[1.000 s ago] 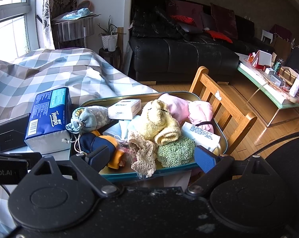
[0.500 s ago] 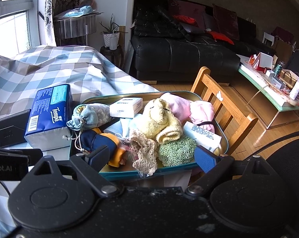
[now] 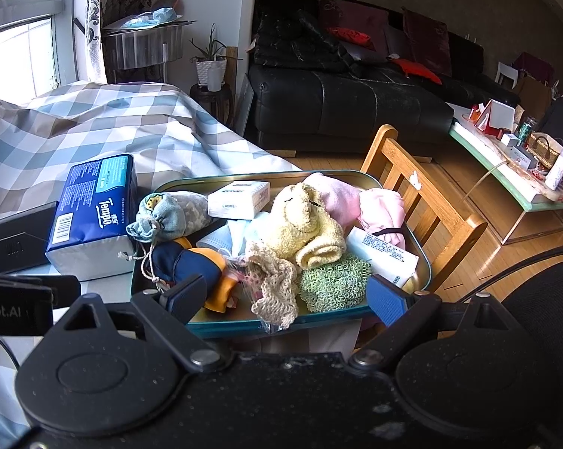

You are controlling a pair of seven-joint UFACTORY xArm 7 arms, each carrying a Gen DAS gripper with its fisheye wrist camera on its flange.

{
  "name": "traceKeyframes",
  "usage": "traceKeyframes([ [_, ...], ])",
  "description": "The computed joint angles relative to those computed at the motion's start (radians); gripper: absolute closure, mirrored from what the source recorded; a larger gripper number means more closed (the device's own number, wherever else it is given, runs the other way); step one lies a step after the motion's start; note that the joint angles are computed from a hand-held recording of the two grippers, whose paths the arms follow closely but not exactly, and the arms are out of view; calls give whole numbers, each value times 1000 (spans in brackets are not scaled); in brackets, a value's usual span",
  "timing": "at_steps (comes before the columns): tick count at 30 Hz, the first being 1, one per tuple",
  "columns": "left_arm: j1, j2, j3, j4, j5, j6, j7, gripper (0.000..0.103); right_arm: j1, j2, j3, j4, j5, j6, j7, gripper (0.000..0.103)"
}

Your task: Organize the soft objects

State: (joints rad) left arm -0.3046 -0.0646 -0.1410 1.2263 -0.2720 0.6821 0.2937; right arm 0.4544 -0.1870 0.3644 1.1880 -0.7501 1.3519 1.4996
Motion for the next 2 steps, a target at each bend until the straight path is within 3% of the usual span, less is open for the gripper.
traceKeyframes([
  [2, -1, 2, 1, 6, -8, 9, 9, 7, 0, 0, 0, 0, 0, 0, 0, 10],
])
